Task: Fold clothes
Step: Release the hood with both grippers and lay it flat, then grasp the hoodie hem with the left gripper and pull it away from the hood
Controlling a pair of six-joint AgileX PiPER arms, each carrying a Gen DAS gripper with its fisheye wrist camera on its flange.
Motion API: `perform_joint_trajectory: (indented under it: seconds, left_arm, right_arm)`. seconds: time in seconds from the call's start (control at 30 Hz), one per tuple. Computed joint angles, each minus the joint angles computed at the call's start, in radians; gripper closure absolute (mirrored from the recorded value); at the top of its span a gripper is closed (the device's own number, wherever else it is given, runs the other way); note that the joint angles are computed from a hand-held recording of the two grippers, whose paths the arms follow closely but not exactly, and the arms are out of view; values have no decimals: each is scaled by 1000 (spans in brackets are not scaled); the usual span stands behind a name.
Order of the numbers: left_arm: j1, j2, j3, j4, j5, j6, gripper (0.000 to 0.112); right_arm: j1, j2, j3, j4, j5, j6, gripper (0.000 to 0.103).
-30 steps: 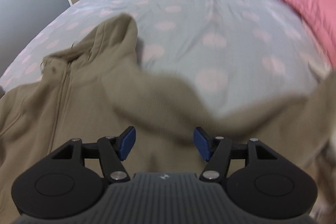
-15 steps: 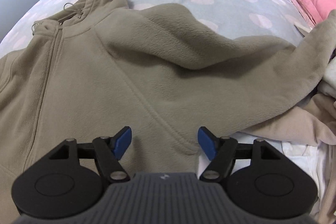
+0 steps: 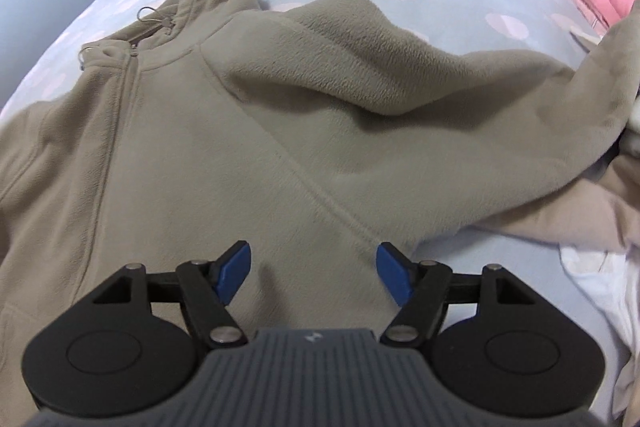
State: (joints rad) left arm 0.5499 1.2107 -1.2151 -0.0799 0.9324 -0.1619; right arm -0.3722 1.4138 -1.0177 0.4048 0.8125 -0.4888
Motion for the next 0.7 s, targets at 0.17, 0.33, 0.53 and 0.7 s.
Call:
perform_joint_trajectory:
  seconds: [0.17,0.33,0.53,0.7]
  left_arm:
    - [143,2,90,-22,51,104,95]
    - [259,24,71,-147,34,285,67]
    - [260,135,43,-191,-103,362,60]
    - [260,248,98,-253,-249,448,56]
  right_arm:
    - [-37,-79,58,51,42,-67,31]
    - [-32,-137,99,28,52,-67,31]
    - [2,-168,108,-14,59,-13,31]
    - [63,-183,98,-83,69,83,30]
